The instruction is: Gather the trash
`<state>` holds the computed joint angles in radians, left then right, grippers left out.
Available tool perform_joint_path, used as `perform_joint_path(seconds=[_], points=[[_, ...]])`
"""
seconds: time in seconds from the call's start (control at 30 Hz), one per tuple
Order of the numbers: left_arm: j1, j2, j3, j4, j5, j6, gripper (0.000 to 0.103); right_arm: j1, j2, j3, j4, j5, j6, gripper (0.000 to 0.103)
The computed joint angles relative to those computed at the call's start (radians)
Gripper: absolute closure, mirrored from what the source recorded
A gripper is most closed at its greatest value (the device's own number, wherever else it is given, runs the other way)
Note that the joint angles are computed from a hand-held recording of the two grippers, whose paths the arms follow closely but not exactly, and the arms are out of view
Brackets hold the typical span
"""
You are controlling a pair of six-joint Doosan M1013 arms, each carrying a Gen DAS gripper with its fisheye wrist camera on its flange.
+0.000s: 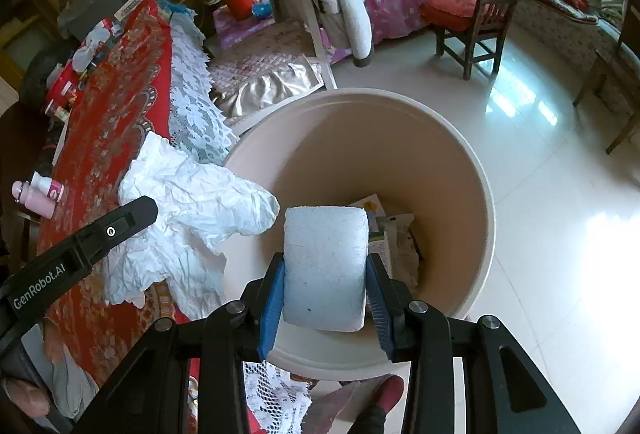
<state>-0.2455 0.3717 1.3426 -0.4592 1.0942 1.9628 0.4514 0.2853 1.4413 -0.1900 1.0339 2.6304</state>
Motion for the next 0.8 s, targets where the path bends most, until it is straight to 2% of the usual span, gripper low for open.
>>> perform_joint_path(seconds=[0.1,0.13,0.2,0.27,0.33,0.63,0.8], points=[[-0.001,0.002,0.000,-0.004,-0.001,0.006,0.090,-0.001,0.000,0.002,0.001,0.002,-0.002,0.064],[0.000,0.002,0.001,-0.010,-0.001,0.009,0.086,-0.001,0.000,0.002,0.002,0.003,-0.004,0.064],[0.000,0.003,0.001,-0.016,-0.004,0.006,0.074,-0.002,0.001,0.002,-0.001,0.004,-0.006,0.060],[0.005,0.001,0.004,-0.031,-0.009,0.008,0.056,-0.001,0.002,0.000,-0.008,0.007,-0.004,0.054],[0.010,0.000,0.004,-0.050,-0.008,0.014,0.052,-0.001,0.001,0.000,-0.012,0.007,0.004,0.054],[0.022,-0.032,0.030,-0.046,-0.062,0.037,0.051,0.016,-0.008,0.002,-0.041,0.000,0.024,0.052],[0.033,-0.069,0.050,-0.061,-0.107,0.077,0.051,0.055,-0.012,-0.023,-0.142,0.031,0.047,0.052]])
